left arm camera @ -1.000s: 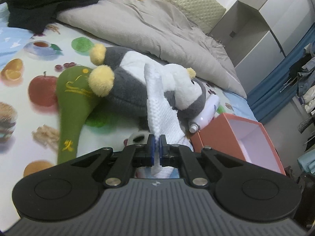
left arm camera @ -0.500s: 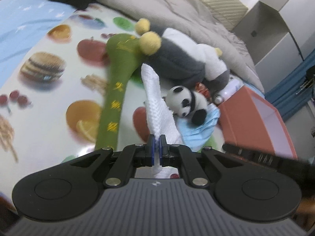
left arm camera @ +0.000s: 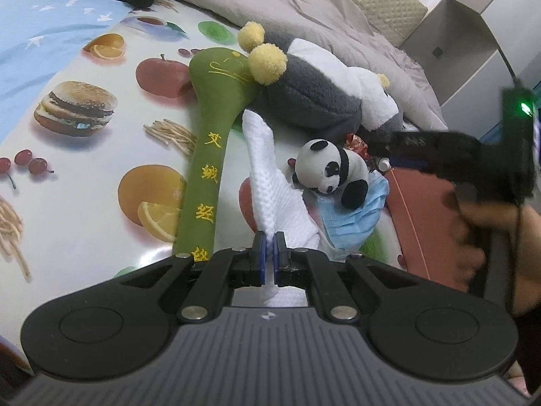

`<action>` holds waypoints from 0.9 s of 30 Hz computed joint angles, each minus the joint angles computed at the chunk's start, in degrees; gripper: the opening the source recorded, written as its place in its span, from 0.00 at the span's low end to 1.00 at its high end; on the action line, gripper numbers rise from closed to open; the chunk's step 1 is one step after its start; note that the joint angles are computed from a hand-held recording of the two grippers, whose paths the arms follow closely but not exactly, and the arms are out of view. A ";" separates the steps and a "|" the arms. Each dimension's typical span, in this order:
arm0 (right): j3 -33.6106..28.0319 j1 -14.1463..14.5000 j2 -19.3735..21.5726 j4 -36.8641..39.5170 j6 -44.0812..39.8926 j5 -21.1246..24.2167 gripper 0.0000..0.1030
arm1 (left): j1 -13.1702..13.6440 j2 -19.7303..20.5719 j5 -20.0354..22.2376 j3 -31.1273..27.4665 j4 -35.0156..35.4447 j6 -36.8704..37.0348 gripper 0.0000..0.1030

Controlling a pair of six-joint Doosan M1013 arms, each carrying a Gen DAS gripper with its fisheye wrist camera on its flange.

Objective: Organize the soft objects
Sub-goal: 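Lift the white towel with left gripper while right grasps the brown snack packet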

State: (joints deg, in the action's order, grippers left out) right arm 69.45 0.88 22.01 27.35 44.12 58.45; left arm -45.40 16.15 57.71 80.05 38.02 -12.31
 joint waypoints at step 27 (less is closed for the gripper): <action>-2.45 -0.82 0.88 0.10 1.89 3.08 0.22 | 0.41 -0.37 -1.19 -0.87 1.17 2.25 0.05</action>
State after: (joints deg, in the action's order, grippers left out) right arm 66.99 0.06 22.89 27.44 46.00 61.53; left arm -44.98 15.78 56.52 79.17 39.19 -10.05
